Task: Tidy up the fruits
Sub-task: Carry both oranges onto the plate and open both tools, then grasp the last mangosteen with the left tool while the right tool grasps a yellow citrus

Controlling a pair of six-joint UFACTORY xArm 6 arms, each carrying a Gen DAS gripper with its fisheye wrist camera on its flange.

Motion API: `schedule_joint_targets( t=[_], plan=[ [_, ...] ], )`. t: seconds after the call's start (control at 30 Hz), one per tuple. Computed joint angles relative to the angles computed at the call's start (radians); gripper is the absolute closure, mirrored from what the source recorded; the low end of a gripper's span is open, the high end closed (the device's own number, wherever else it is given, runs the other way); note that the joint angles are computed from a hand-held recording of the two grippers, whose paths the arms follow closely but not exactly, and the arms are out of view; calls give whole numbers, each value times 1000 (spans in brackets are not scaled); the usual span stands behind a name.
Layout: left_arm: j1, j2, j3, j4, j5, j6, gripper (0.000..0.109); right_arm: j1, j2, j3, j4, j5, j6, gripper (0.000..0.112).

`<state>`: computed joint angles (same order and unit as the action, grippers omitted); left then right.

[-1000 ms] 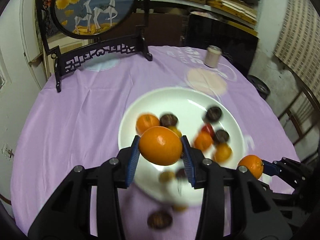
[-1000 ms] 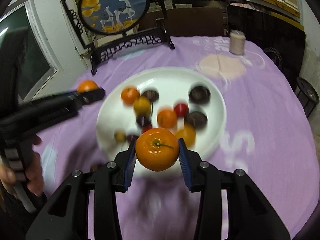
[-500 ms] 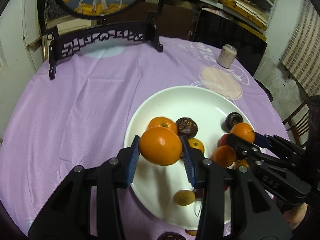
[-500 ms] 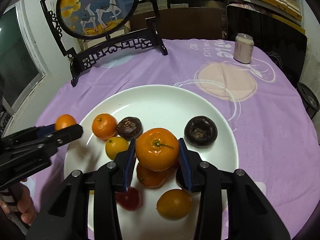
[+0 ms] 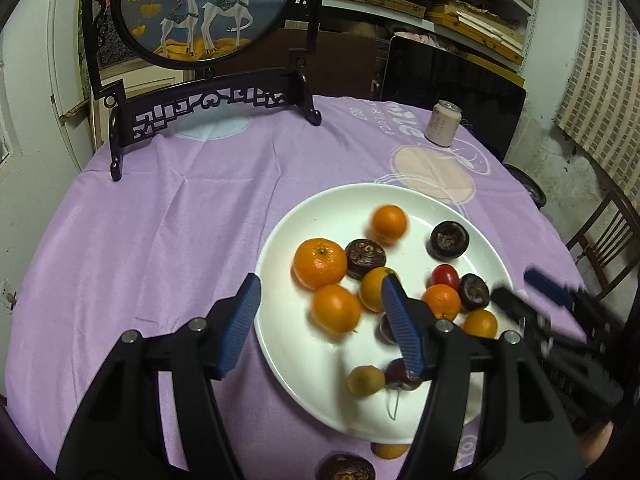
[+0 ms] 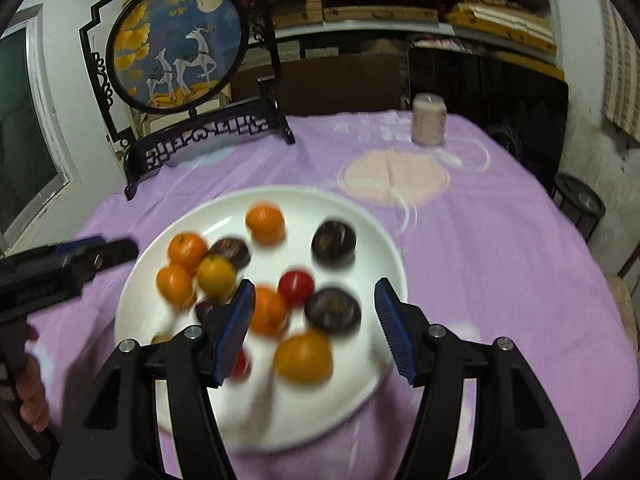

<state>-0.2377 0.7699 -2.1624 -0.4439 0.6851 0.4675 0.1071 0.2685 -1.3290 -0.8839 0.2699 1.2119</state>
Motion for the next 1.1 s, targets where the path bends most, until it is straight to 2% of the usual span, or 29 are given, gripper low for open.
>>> schedule_joint_targets(
  t=[0.17,0.27,0.33,0.43,0.53,0.6,0.63,0.67,0.87,0.93,1.0,1.03,1.1],
  plan=[
    [8,-47,59,-68,-20,45,41,69,-144,206,60,-63,2,50],
    [14,-100,137,-109,-45,76,41,136,-191,286,204,-79,-124,50],
    [23,-152,219,-156,-67,110,38,179,-192,294,249,-57,-183,50],
    [47,-271,418,-261,-122,204,34,218,-163,250,194,13,-171,50],
    [101,-371,590,-375,-98,296,31,226,-125,207,196,28,-189,50],
    [139,-439,697,-428,-97,353,31,230,-93,165,167,70,-173,56],
    [152,-460,727,-443,-98,376,31,231,-72,139,175,94,-182,66],
    [167,-489,765,-468,-101,410,31,231,-55,119,202,107,-204,71],
    [227,-582,858,-562,-72,539,30,232,49,1,380,150,-353,72],
    [234,-587,862,-566,-61,547,30,232,87,-52,382,178,-365,72],
    [238,-588,865,-559,-45,548,30,235,113,-95,345,215,-347,77],
    [237,-587,866,-552,-40,546,30,235,119,-106,359,221,-361,83],
    [229,-582,866,-524,-37,532,30,229,113,-95,401,203,-391,86]
  ],
)
